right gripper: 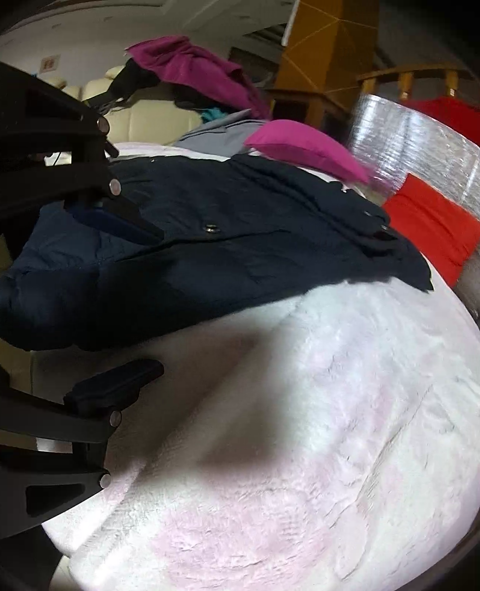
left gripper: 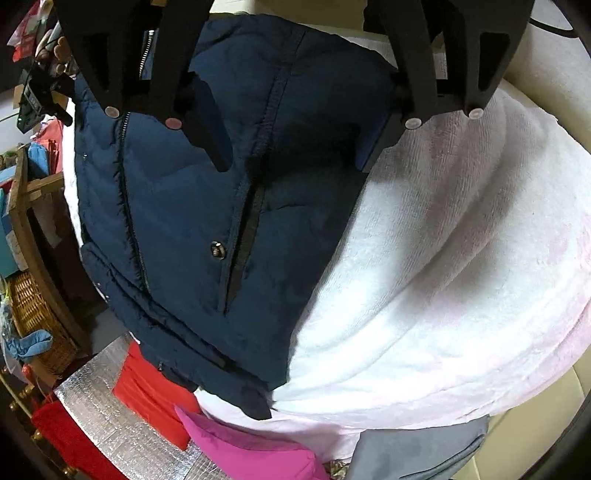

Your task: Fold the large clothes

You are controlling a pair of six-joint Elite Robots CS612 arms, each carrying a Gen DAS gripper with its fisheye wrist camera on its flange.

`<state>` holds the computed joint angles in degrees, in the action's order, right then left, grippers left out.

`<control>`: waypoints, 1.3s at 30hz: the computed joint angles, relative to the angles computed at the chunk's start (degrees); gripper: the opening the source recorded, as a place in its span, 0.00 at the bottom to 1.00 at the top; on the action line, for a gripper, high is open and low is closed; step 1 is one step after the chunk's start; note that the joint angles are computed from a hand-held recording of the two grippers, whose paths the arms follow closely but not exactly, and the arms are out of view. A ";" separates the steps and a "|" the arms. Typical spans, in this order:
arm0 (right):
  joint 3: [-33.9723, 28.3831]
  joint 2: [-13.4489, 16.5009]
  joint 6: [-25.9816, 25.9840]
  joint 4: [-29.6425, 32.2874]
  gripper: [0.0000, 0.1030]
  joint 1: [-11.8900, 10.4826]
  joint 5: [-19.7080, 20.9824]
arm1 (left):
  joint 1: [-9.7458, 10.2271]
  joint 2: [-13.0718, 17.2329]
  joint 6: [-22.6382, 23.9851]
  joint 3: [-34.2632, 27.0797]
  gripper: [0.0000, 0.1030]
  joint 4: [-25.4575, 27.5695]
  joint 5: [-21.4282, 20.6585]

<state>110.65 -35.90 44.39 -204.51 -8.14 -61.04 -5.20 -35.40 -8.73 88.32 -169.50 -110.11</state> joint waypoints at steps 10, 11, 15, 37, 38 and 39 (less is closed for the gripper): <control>-0.94 1.89 -0.75 -3.67 0.92 -1.12 6.01 | -2.97 -1.40 6.24 3.79 0.60 -4.01 10.80; -1.13 1.60 -3.33 -2.39 0.98 -0.90 6.13 | -3.23 -1.50 6.68 4.21 0.59 -4.77 11.59; -1.12 -0.44 -11.04 3.41 0.99 0.87 1.37 | -4.17 -1.83 7.93 5.80 0.57 -7.54 14.57; 1.94 -2.59 -13.79 3.98 0.45 2.78 -2.52 | -5.70 -2.03 11.06 7.85 0.56 -12.36 18.88; 2.23 -2.55 -13.77 3.39 0.45 2.76 -2.66 | -5.73 -2.03 11.11 7.88 0.56 -12.41 18.95; 2.52 -2.58 -13.96 1.99 0.45 2.87 -2.95 | -5.77 -2.05 11.19 7.95 0.56 -12.53 19.05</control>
